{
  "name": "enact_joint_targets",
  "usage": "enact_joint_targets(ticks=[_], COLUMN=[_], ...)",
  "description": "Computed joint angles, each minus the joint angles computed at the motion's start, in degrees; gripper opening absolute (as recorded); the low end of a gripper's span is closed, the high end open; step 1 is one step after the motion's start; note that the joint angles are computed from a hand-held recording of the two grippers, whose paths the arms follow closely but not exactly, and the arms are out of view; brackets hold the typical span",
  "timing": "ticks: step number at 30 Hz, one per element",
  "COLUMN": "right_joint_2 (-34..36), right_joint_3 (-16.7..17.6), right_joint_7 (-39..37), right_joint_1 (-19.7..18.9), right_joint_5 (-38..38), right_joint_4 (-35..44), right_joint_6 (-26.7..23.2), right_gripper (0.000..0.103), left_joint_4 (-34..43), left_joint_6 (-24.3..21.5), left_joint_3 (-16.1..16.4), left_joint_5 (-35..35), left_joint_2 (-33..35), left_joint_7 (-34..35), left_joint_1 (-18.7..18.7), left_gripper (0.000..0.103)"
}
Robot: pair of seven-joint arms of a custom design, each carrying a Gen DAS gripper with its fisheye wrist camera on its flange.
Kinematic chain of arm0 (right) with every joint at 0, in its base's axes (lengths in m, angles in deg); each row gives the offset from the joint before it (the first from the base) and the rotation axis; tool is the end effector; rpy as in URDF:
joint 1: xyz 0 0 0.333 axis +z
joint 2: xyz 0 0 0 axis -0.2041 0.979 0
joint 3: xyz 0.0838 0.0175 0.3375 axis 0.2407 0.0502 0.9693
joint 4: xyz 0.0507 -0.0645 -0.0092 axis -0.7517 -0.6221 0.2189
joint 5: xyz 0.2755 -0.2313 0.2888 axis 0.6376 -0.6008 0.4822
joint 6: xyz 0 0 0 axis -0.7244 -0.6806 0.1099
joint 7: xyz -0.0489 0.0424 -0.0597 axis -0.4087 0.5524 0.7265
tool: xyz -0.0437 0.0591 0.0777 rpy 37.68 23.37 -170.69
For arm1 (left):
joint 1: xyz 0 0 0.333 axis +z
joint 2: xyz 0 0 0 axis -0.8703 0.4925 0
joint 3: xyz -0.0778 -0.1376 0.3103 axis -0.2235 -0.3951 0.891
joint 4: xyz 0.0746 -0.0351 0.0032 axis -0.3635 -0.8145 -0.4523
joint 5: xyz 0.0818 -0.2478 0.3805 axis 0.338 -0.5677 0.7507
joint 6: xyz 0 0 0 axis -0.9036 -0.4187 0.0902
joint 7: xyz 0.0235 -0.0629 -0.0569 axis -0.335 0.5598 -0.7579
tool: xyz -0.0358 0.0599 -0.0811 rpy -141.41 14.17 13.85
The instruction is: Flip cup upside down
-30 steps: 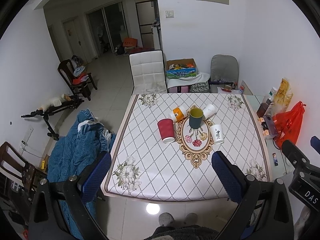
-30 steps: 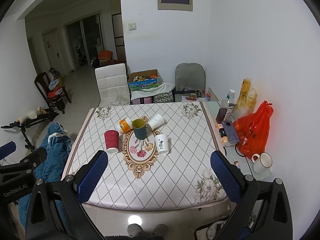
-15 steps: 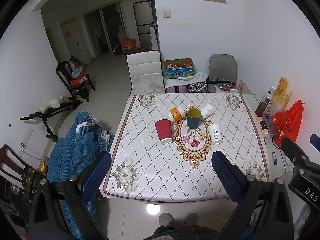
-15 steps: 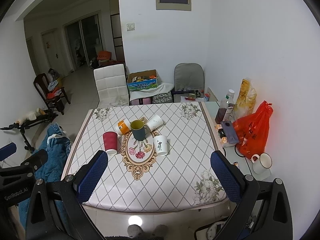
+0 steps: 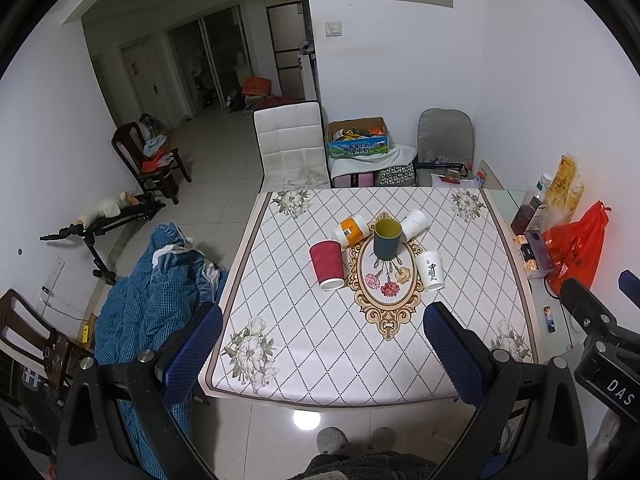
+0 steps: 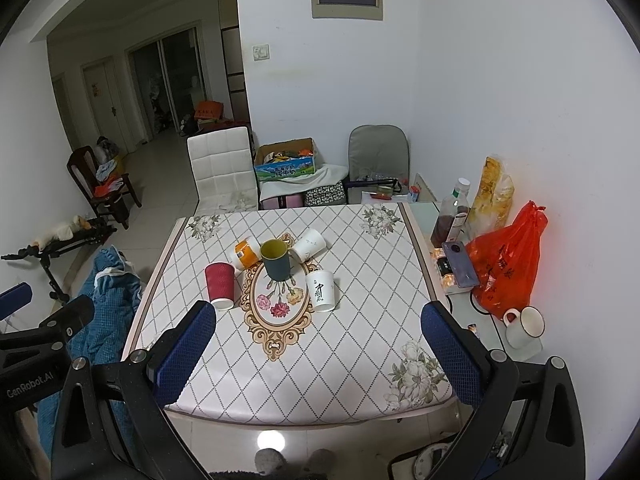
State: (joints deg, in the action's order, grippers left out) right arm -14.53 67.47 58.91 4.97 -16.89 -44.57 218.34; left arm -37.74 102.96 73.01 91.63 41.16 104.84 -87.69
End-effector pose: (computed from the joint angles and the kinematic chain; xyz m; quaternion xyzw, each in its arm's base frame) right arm 0.6326 0.2479 0.6844 -0.7187 0.5807 -0.2359 0.3012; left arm 0.6106 -0.3999 0.6993 -0.7613 0.5459 -0.1657 0.3082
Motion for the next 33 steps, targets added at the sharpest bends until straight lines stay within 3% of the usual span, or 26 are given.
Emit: enact_joint_targets(ticks=[15,27,33], right_joint_2=[1.7,11.9,17.8], right_joint_3=[-0.2,-1.8,-2.6], right_joint_7=[-1.1,-9.2,-11.0], right_joint_1=[0.0,0.4,0.9], right_joint_5=[1.4,7.3,8.9], right_joint_4=[-0.4,5.8,9.5], right_joint_6=[-0.4,-8.1,-11.7], right_gripper=[0.103,0.103,0.103], left_joint_4=[1.5,7.1,8.7], left_joint_6=[-1.8,-8.5,-8.6], left_joint_3=[0.5,2.4,3.3], left_joint_5=[-0.1,-4.3,-7.1], left_joint_2=[2.0,10.2,13.6], left_joint_7=[-0.4,-2.1,-0.6], left_joint_1=[-0.3,-1.0,0.1], left_gripper=[0.103,0.103,0.103])
